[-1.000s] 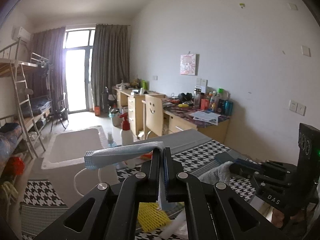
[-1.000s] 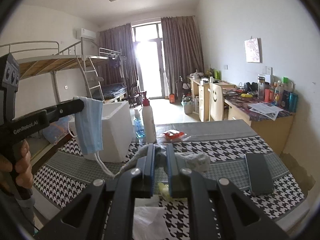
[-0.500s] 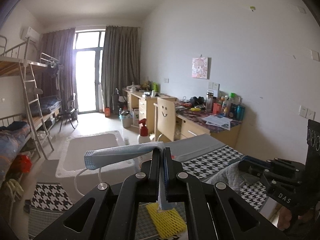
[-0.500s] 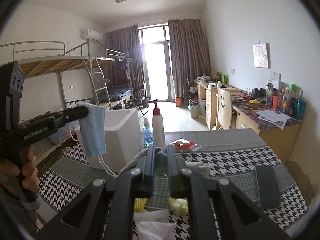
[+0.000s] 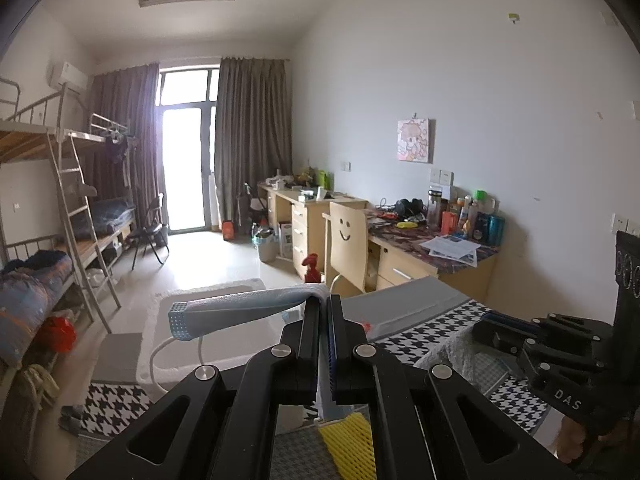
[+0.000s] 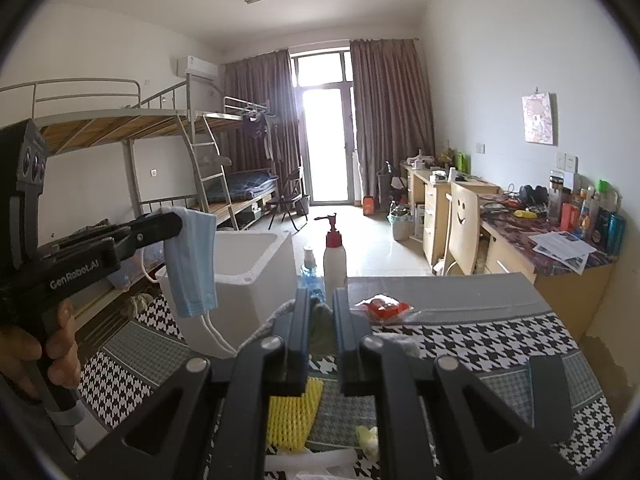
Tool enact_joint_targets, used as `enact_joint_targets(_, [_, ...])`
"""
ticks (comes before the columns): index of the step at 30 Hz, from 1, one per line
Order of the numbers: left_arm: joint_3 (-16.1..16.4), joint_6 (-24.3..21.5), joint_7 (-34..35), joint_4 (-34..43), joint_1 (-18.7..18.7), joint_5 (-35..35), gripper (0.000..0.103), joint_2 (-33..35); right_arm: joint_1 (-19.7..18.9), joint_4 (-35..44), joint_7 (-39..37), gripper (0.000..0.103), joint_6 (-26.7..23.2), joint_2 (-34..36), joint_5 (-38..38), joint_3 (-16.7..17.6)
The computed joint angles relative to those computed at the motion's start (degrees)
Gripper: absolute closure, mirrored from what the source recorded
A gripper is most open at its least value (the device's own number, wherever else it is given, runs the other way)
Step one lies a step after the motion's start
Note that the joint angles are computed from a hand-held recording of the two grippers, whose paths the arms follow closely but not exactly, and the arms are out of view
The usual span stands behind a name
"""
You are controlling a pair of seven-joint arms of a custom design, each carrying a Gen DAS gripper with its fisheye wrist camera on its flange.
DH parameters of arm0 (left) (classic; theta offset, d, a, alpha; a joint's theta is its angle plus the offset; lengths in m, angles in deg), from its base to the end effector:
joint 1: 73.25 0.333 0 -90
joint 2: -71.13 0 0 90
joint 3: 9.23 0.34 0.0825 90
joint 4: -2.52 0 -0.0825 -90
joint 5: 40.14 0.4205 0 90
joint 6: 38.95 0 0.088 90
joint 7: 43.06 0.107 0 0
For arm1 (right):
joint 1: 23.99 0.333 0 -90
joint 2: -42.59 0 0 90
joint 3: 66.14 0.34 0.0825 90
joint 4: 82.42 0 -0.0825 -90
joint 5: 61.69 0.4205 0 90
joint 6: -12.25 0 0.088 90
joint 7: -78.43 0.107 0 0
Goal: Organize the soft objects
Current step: 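Carry the mask over the white foam box and open the left tool while the right holds the sock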
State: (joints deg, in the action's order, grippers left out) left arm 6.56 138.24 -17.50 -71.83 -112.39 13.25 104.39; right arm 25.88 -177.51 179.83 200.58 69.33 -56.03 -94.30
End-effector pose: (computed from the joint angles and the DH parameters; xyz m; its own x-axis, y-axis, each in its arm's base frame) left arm 0.6758 -0.4362 0.5385 -0.3464 -0.9378 0.0222 -0.2927 0.0856 -0.9524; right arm 0.6728 0.3373 0.5201 0.3023 -0.9514 -0.0594 -0.3445 -0.0509 -0.9374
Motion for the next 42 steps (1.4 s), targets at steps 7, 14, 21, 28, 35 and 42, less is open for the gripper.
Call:
enact_joint_targets(7, [-0.47, -2.18, 0.25, 2.18, 0.92, 0.26, 0.099, 0.83, -1.72, 3.19, 0.05, 0.089, -0.97, 0.97, -1.34, 1.99])
enact_joint_targets(14, [-2.12, -5.17, 0.23, 4.75, 3.02, 1.14, 0.099, 1.62, -6.81, 7.84, 1.12, 0.090, -3.02, 2.29, -5.16, 7.32])
enact_joint_targets(21, [-3.80, -7.80, 0.40, 6.06, 4.51, 2.28, 0.099, 2.06, -11.74, 10.52, 1.66, 0.090, -3.86, 3.01, -9.17, 13.06])
enact_joint_targets(28, [-5.49, -9.90, 0.85, 8.19, 5.96, 2.32, 0.099, 2.96, -17.95, 11.59, 0.07, 0.089, -6.58, 3.49, -10.65, 21.10])
enact_joint_targets(35, [-7.05, -12.79, 3.35, 11.47, 7.23, 0.33, 0.099, 5.03, -21.79, 10.35, -1.17, 0.031, -6.70, 3.00, -10.53, 26.29])
enact_joint_targets(42, [-8.15, -15.50, 7.72, 15.39, 8.27, -4.08, 0.099, 7.77, -21.58, 9.34, -2.34, 0.031, -8.84, 2.49, -11.40, 26.52])
